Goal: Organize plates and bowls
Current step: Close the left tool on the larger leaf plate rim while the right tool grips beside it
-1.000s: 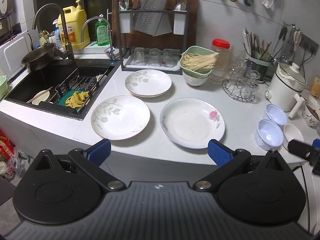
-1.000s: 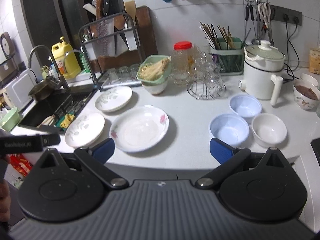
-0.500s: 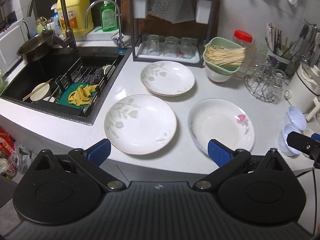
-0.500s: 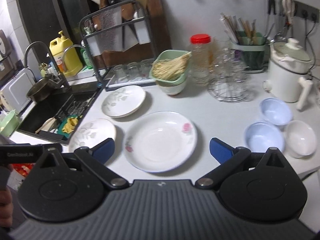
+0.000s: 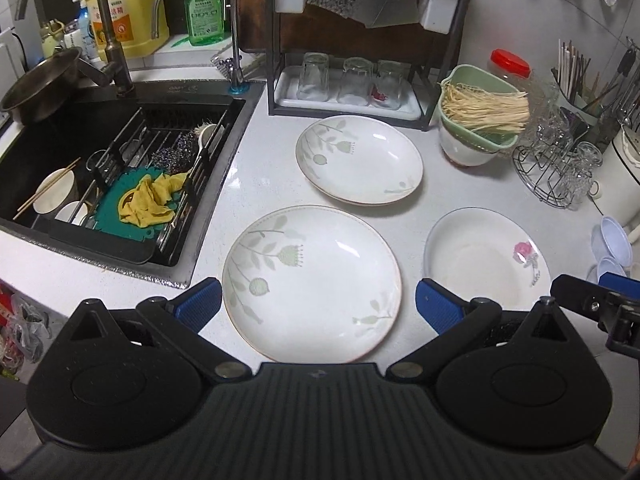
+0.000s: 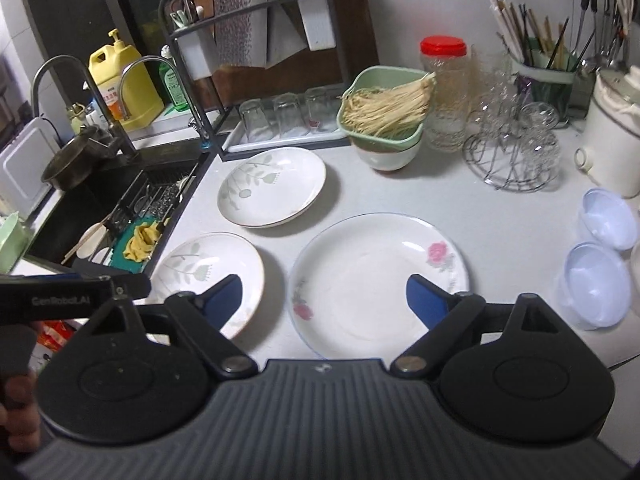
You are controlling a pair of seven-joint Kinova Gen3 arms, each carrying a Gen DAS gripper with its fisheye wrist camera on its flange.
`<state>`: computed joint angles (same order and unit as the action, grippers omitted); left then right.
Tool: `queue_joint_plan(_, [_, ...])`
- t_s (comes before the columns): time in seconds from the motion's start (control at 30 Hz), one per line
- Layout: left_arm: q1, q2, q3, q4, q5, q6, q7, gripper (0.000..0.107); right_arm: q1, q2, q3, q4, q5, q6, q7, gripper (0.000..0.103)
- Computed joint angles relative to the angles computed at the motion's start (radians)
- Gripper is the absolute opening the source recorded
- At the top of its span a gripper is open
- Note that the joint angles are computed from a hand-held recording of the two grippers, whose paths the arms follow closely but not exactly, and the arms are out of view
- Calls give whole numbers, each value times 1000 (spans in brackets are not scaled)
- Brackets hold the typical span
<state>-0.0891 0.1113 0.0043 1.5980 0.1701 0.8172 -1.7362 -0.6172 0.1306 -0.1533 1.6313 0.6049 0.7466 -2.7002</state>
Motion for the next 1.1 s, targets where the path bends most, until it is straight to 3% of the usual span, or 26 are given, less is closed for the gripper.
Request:
queue_joint_plan(0.17, [-68, 113, 2, -96, 54, 45, -158, 103, -41, 73, 21, -61, 22, 3, -70, 81])
queue_joint_plan(0.37, [-158, 267, 24, -255, 104, 148, -287, 103, -111, 151, 65, -130, 54, 7, -180, 81])
queue_joint_plan(0.5, [-196, 334, 41, -306, 116, 168, -368, 103, -108, 191, 67, -163, -19, -4, -170, 80])
queue_joint_plan(0.57, [-215, 358, 49, -323, 132, 183, -393, 103, -111, 213, 72, -181, -68, 1, -171, 69])
queue_joint_plan(0.63, [-241, 383, 60, -340, 162, 206, -421, 103, -128, 236, 84, -201, -90, 12, -180, 48])
queue_joint_plan(0.7, [-264, 399, 71, -341, 190, 216, -455, 103, -137, 263, 92, -229, -118, 37, -182, 40])
queue_joint_plan(0.87, [-296, 413, 86, -303, 240, 180, -542, 103, -152, 318, 115, -268, -183, 65, -211, 37])
queue_joint_plan(1.1, [-337, 454, 105, -301, 317, 181, -616, 74, -193, 365, 157, -284, -167, 94, -284, 31])
